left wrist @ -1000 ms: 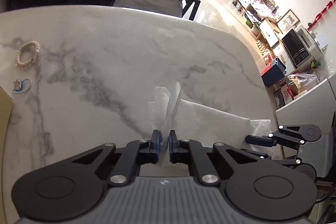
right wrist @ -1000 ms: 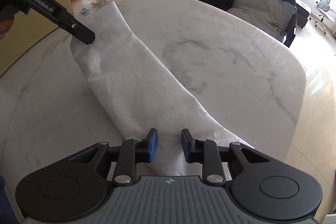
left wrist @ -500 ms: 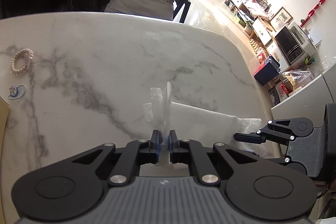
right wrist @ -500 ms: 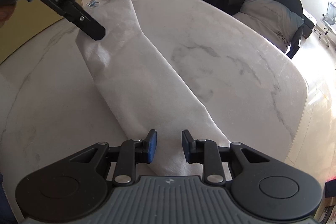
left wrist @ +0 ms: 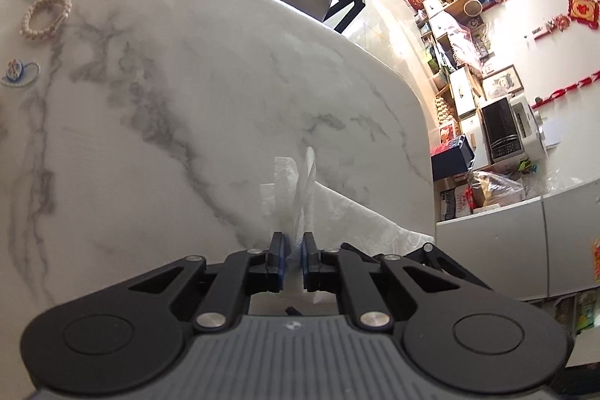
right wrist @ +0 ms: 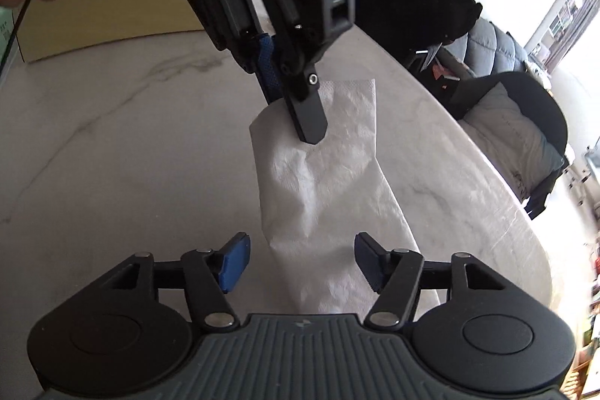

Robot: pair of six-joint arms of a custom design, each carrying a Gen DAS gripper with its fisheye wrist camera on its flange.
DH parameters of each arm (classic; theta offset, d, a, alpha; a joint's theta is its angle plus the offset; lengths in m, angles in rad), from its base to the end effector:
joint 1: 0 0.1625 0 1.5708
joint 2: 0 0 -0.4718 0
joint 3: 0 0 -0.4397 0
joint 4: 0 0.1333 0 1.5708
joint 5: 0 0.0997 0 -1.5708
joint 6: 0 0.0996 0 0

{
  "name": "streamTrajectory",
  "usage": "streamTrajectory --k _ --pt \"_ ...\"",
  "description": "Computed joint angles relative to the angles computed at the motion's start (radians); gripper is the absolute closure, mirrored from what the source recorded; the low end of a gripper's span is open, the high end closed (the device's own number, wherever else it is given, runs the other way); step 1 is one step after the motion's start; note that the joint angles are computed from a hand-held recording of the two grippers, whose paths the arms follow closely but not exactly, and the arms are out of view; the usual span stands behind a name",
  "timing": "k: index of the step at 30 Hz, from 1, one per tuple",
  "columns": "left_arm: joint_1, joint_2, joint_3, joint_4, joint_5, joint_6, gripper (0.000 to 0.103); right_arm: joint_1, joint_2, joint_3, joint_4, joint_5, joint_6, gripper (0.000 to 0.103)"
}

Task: Fold shopping bag
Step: 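Lift the bag end with the left gripper while the right gripper grasps the bag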

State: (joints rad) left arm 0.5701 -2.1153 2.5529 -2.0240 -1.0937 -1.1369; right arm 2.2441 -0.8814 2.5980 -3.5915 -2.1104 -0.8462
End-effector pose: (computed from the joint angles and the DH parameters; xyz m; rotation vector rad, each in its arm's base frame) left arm -0.1180 -0.2883 0.2928 -0.2001 2.8535 -0.6205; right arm 0.2868 -0.2278 0.0398 1.6851 -1.9313 0.3298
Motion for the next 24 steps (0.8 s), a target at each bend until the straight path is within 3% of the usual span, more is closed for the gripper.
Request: streamTrajectory --k 2,4,7,15,18,20,24 --pt "-0.001 -0.009 0.001 -0.006 -0.009 -0.014 0.096 0.007 0.023 -0.002 -0.027 -0.016 -0.016 0.046" --pt "0.001 -0.018 0.001 -0.003 -0.011 -0.015 0.096 0.004 0.025 -0.004 -0.016 -0.021 -0.005 0.081" --pt "0.007 -0.031 0.0 0.0 -0.013 -0.015 0.093 -0.004 0.016 0.0 -0.023 -0.018 0.005 0.091" --pt "-0.018 -0.102 -0.024 0.124 0.038 0.041 0.083 -0.038 -0.02 -0.002 0.007 -0.006 0.013 0.092" --pt "-0.094 -0.111 -0.029 0.188 0.083 0.161 0.082 -0.042 -0.045 -0.004 0.063 0.008 0.027 0.092" --pt "-0.184 -0.123 -0.029 0.252 0.122 0.312 0.071 -0.045 -0.062 -0.005 0.101 0.017 0.035 0.092" --pt "-0.383 -0.116 -0.006 0.425 0.214 0.611 0.068 -0.045 -0.119 -0.01 0.203 0.038 0.065 0.092"
